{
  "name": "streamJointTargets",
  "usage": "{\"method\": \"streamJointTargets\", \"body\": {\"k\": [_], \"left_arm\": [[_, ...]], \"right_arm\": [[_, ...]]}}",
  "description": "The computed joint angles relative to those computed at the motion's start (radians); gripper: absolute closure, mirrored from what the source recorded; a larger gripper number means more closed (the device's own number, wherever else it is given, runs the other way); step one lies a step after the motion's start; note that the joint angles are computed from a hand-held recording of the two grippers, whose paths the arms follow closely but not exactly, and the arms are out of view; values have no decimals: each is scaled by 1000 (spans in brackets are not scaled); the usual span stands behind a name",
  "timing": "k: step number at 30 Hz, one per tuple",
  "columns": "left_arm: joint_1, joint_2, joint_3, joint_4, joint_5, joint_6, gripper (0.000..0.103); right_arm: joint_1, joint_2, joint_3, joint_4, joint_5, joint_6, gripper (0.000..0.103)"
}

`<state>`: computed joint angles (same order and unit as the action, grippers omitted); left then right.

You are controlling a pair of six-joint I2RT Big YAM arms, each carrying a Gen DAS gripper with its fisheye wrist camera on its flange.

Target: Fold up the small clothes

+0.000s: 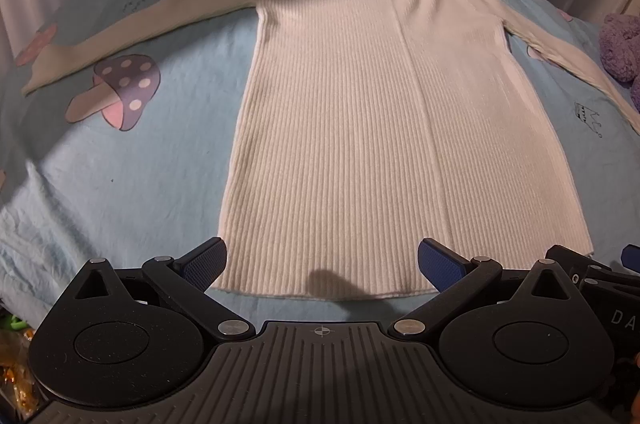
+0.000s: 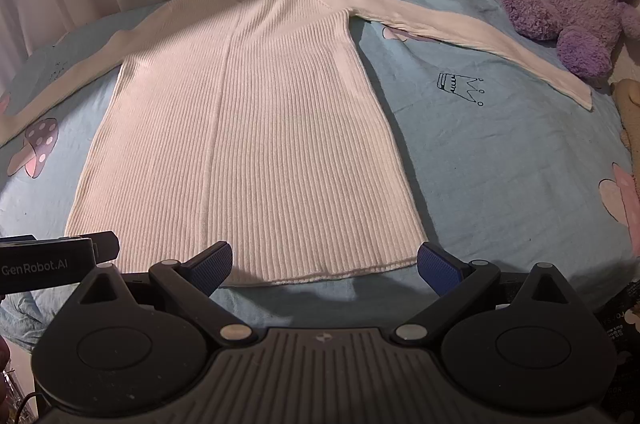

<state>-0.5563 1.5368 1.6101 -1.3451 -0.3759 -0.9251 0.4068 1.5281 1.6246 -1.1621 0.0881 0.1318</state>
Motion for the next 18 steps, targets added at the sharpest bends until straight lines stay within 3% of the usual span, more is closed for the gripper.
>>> {"method": "streamJointTargets", "body": {"k": [18], "left_arm": [[10, -8, -7, 5, 17, 9, 0]], "right_arm": [[6, 7, 11, -9, -2, 11, 4]]}}
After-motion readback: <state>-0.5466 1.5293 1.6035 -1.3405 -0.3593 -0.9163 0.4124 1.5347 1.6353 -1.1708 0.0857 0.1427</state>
